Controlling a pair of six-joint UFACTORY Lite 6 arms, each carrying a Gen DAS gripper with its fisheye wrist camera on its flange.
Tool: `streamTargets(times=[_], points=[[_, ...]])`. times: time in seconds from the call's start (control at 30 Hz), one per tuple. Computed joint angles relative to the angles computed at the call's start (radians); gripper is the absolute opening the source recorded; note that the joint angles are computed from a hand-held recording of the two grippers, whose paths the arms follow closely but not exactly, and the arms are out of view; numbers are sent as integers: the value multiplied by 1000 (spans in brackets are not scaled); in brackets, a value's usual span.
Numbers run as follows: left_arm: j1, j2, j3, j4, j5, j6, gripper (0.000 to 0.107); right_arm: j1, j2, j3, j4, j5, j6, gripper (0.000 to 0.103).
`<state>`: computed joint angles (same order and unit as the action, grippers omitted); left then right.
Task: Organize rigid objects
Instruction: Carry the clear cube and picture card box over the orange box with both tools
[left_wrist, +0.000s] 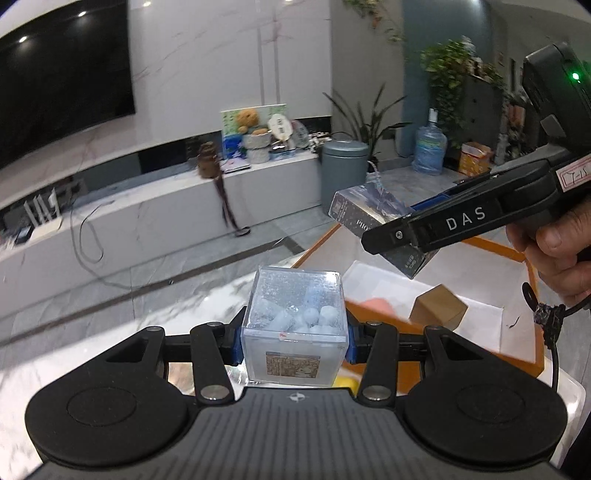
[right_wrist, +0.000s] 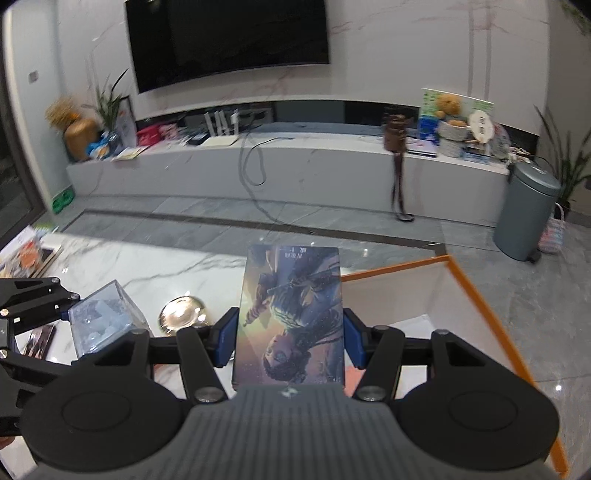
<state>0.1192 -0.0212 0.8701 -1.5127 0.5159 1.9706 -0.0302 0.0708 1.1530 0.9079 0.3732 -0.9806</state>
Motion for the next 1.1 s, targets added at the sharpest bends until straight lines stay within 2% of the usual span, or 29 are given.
streamTargets(times=[0.13, 0.3, 0.57, 0.63, 0.83, 0.93, 1.1], points=[[-85, 24, 41, 9, -46, -29, 54, -63, -13, 5, 4, 7, -10, 57], [-220, 90, 117, 49, -152, -23, 54, -142, -6, 20, 10, 30, -23, 57], [-385, 259, 301, 293, -261, -229, 54, -184, 91, 85, -151, 12, 116, 57], [-418, 320, 362, 412, -278, -343, 54, -188, 116, 104, -213, 5, 171, 57], [-462, 512, 568, 777, -251, -726, 54, -197, 210, 188, -446, 22, 392, 57], [-476, 590, 644, 938, -253, -877, 54, -214, 270, 229, -458, 45, 403, 57], [-496, 713, 795, 1252, -198, -1181, 54, -213, 353, 285, -511, 66, 453, 57]])
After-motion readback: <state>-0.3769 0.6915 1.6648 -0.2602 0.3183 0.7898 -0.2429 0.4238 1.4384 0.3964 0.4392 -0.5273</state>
